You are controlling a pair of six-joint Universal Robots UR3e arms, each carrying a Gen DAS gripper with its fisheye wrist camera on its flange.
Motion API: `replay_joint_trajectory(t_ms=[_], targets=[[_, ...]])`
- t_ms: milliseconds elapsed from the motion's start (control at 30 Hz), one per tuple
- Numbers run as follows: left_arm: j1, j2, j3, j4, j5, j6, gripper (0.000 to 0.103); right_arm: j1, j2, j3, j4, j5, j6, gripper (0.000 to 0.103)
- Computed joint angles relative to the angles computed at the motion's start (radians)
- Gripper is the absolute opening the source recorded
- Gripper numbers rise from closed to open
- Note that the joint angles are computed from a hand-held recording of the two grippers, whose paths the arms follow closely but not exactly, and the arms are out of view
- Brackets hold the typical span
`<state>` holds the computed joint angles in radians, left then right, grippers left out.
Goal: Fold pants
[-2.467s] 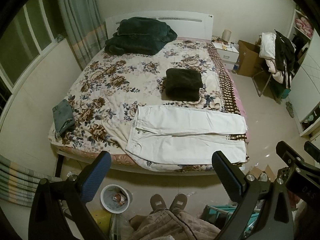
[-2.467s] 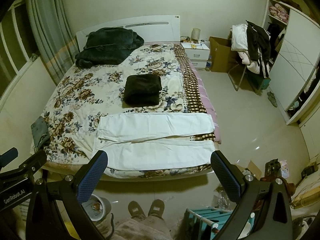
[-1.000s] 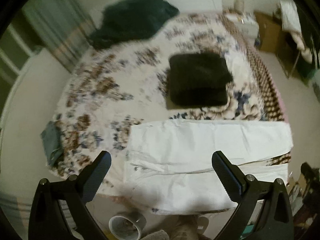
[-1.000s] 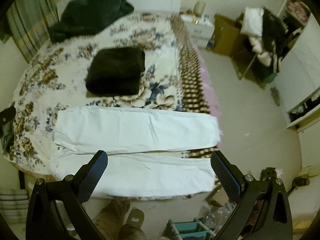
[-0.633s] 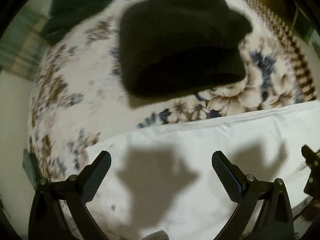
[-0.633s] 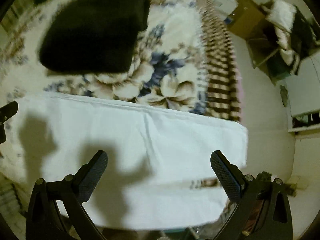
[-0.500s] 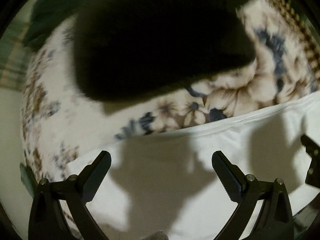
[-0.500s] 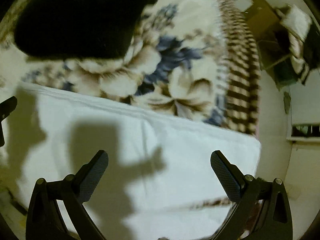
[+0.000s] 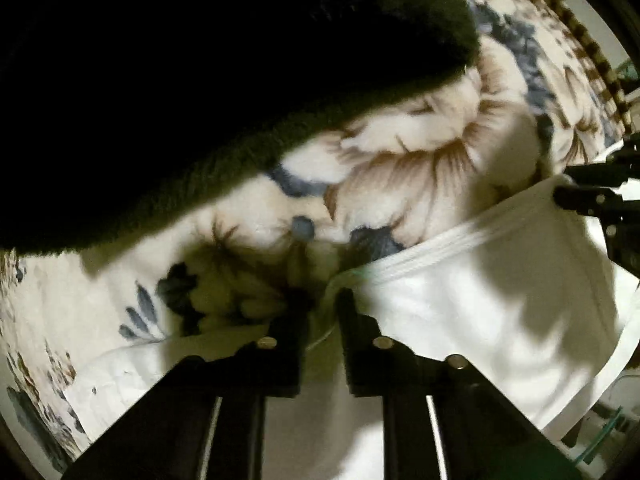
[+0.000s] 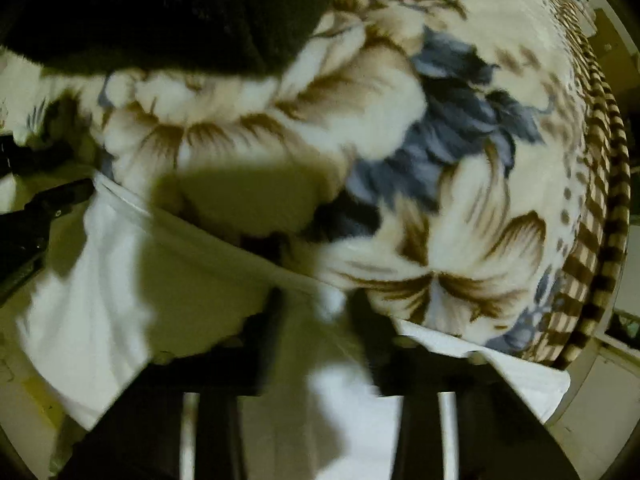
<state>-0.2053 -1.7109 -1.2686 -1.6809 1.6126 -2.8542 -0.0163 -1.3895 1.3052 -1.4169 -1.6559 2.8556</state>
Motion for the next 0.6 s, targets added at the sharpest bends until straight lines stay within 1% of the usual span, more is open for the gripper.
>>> replay_joint_trajectory(t_ms=[33,133,200,300,333,400,467,500,533,567,600], targets=[[0.001,0.008,0.022,-0.025,-0.005,-0.006,0.008,0.000,-0.001,-0.011,0.001,-0.004,0.008,0.013],[0.021,0.052,0.100,-0.112,-0.028,-0.014,0.007,-0.001,-0.021,-0.047,0.029,-0.003,0.029,0.009],[0.024,0.074,0.162,-0.172,-0.035,-0.023,0.006,-0.010,-0.050,-0.070,0.057,0.011,0.044,0.008],[0.050,0.111,0.317,-0.324,-0.061,-0.042,0.006,-0.015,-0.107,-0.113,0.119,0.015,0.051,0.007],[0.064,0.142,0.365,-0.383,-0.076,-0.055,0.006,-0.016,-0.123,-0.133,0.146,0.019,0.056,0.007],[0.076,0.211,0.397,-0.456,-0.094,-0.085,0.006,-0.021,-0.172,-0.154,0.190,0.030,0.057,0.007],[0.121,0.300,0.385,-0.516,-0.109,-0.085,0.006,-0.026,-0.238,-0.157,0.231,0.040,0.055,0.007],[0.141,0.347,0.347,-0.525,-0.114,-0.079,0.006,-0.014,-0.276,-0.151,0.248,0.039,0.069,0.007],[0.137,0.410,0.302,-0.528,-0.113,-0.110,0.006,0.039,-0.302,-0.179,0.294,0.053,0.118,0.007],[0.143,0.460,0.274,-0.548,-0.118,-0.126,0.006,0.061,-0.343,-0.184,0.328,0.031,0.142,0.007],[0.145,0.528,0.232,-0.575,-0.120,-0.151,0.006,0.125,-0.351,-0.230,0.375,0.043,0.201,0.007]])
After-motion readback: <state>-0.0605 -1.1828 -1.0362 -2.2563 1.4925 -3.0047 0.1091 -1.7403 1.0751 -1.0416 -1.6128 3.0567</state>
